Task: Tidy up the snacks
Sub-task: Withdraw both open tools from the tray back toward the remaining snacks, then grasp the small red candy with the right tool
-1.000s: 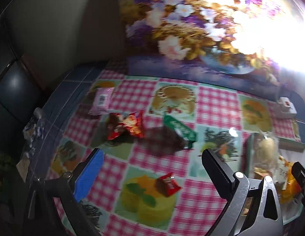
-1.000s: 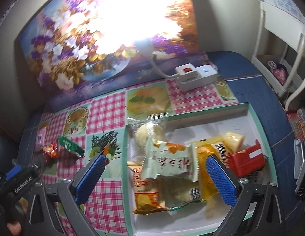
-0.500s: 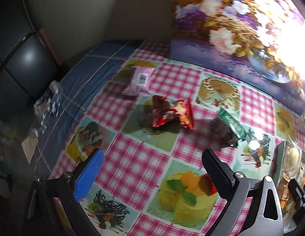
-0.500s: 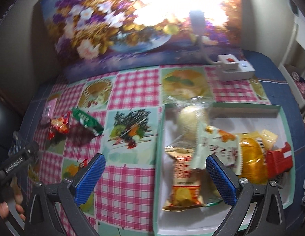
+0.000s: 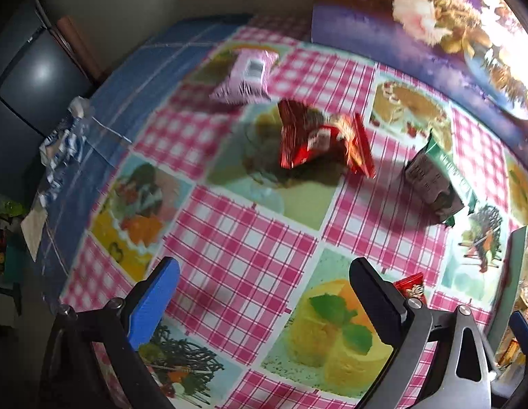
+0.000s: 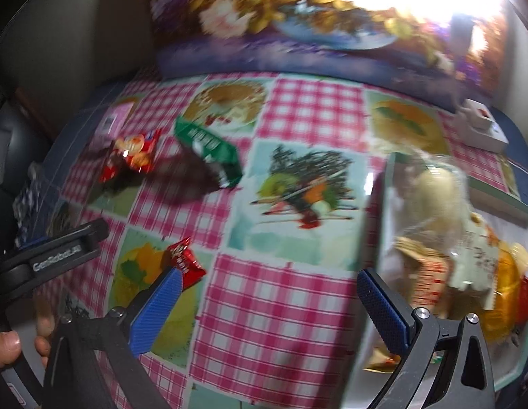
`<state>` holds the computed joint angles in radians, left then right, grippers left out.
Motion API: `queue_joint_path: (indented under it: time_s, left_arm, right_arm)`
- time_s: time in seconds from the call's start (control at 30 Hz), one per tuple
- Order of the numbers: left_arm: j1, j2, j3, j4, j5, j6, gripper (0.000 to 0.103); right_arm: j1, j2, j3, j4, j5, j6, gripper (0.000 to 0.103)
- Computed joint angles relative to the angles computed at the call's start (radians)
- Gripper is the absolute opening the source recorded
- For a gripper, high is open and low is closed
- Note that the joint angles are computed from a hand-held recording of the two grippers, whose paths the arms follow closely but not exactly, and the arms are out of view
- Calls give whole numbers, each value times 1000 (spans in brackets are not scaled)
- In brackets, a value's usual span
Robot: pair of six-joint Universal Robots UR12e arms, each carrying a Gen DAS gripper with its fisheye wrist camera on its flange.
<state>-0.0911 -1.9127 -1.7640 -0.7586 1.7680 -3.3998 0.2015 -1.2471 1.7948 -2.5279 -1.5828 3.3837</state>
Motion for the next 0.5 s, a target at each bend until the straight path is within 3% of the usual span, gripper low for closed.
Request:
queue_joint_path:
  time_s: [0.5]
  left_arm:
    - [30,-17,-1,-32,-32,-47,100]
  right_arm:
    - [45,85,-54,24,-6,-100,103]
